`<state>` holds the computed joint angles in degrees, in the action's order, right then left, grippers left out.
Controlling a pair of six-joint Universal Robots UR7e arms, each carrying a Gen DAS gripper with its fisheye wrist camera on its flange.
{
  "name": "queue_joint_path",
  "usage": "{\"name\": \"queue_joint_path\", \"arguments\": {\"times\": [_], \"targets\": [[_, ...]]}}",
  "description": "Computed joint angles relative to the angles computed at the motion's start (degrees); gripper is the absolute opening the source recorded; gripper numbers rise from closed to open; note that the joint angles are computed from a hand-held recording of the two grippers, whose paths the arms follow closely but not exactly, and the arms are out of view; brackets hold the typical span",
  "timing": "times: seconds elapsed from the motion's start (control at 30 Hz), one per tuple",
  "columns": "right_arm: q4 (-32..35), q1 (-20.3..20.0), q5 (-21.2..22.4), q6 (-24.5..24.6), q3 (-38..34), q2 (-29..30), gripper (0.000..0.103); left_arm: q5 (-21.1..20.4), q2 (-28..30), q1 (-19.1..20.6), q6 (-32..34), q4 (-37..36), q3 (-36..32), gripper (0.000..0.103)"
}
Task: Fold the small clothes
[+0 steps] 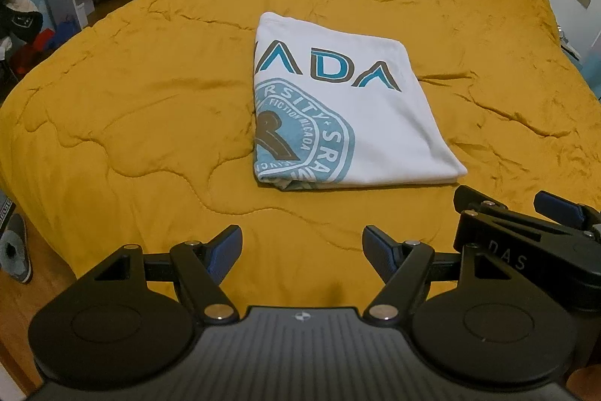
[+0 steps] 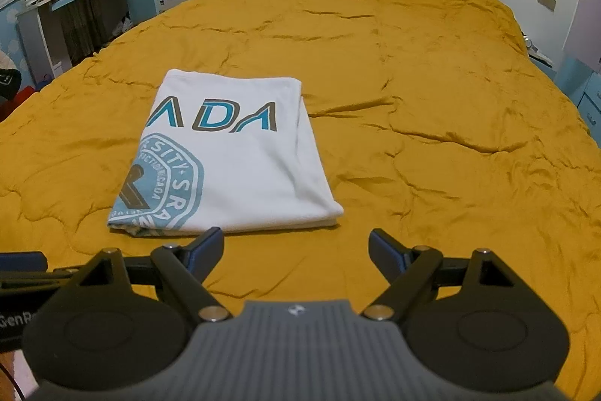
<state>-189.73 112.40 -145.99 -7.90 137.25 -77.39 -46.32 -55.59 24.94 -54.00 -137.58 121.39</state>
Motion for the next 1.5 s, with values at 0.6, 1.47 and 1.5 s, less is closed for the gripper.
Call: {"name": "queue_joint_path", "arguments": {"times": [0.6, 1.47, 1.5], "targets": [[-0.5, 0.0, -0.8, 0.4, -0.2, 0.7, 0.08, -0.2, 0.7, 0.2, 0.4, 0.8, -0.8, 0.085], [0.5, 0.5, -1.7, 2.5, -0.2, 0.4, 0.08, 2.3, 0.9, -0.8, 2.7, -5.4, 1.3, 0.084], [0.5, 0.5, -1.9, 2.4, -0.2, 0.5, 0.08, 1.8, 1.0, -0.6, 2.4, -5.4, 1.2, 0.082]]}}
